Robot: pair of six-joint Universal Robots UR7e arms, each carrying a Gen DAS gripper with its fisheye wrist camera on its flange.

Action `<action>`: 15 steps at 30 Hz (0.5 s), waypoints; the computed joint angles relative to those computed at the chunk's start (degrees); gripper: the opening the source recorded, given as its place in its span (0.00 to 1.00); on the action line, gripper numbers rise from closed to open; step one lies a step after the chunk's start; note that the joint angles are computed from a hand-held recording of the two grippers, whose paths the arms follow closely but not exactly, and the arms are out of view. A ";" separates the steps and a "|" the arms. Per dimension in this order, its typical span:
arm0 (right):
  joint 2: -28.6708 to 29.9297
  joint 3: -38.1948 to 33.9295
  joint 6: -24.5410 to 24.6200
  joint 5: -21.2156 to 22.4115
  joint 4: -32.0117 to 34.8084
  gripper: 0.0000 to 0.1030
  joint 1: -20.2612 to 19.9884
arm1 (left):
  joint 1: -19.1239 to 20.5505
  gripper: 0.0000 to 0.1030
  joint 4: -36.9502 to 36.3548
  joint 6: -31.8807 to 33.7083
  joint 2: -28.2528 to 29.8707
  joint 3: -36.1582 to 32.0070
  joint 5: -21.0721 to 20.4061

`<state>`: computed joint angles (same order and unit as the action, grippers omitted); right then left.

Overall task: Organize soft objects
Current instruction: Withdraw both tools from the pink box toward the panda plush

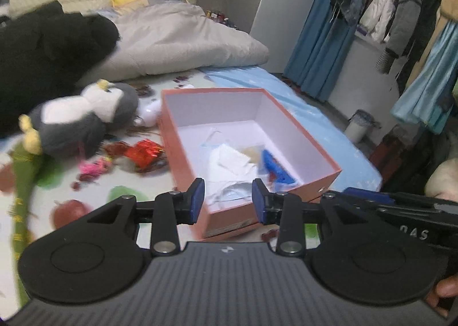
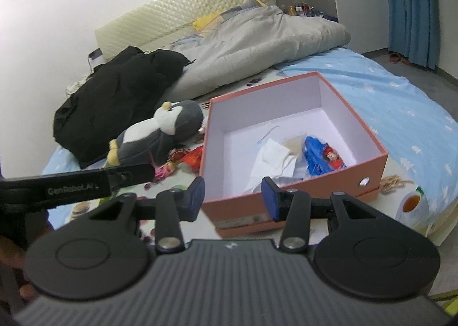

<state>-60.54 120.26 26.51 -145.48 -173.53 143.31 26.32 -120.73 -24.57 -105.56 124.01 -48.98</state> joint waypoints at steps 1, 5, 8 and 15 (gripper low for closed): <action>0.14 0.13 -0.36 -0.06 -0.57 0.46 0.44 | -1.10 0.41 1.14 -0.46 -1.21 0.08 1.17; 0.89 -0.16 -2.21 -0.35 -0.59 0.46 1.75 | -3.58 0.45 6.35 -3.04 -4.59 -0.51 2.96; 1.18 -0.05 -2.72 0.14 -1.69 0.46 2.42 | -5.69 0.45 8.71 -5.38 -8.10 0.73 3.83; 2.86 -0.28 -3.15 1.65 -2.87 0.46 3.09 | -9.42 0.46 20.27 -16.48 -15.35 1.82 7.30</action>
